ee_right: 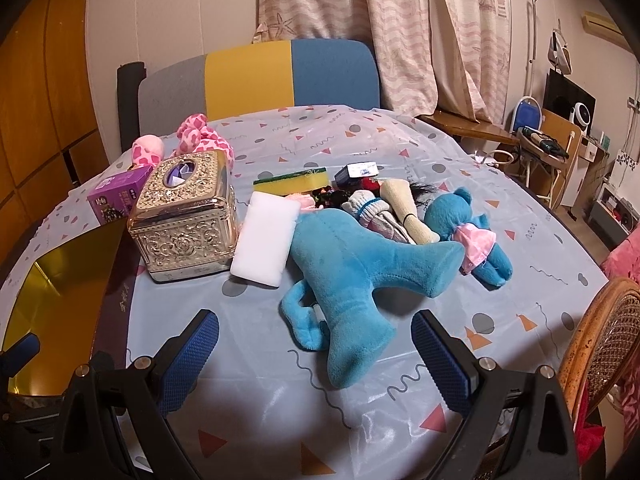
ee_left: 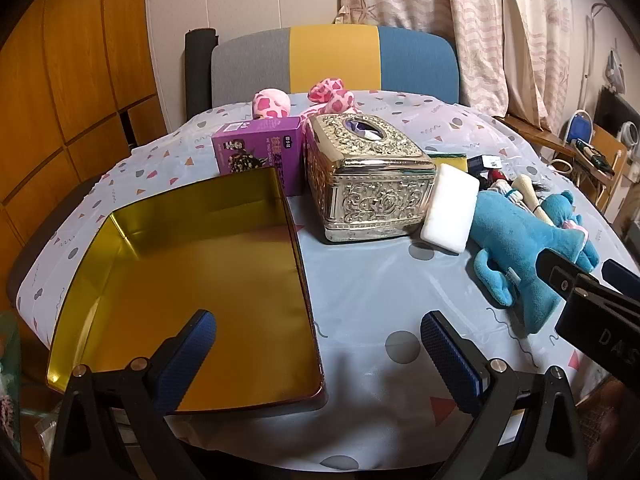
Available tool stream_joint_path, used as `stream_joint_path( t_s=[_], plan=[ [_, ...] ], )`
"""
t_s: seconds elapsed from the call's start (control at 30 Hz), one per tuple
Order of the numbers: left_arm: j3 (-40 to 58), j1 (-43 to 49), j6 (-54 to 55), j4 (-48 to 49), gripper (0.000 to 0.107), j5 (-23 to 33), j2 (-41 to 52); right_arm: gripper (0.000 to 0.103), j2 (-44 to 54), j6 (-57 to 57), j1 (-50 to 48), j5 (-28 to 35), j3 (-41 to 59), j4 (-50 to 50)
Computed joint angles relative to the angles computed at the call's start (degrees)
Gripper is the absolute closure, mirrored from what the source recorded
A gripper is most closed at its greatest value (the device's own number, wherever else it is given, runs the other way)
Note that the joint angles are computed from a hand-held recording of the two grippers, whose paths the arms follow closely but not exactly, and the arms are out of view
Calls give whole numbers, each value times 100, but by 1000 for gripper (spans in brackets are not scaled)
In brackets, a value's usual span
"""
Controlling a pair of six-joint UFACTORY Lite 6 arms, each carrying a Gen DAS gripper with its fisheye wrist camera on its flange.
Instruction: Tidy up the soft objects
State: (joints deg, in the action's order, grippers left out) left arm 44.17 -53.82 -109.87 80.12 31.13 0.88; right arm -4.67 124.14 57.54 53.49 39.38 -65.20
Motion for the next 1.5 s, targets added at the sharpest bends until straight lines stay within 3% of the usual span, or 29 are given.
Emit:
stream_joint_path(
  t_s=[1.03, 1.2, 1.5],
  plan=[
    [246, -77, 334, -175, 4, 32, 263, 4, -630, -295, -749, -198, -393, -236],
    [369, -65, 545, -82, 4, -146, 297, 4, -1304, -692, -1532, -592, -657, -336],
    [826, -30, 1244, -162, 4, -815, 594, 4, -2010, -1514, -3715, -2092, -1044, -417]
  ],
)
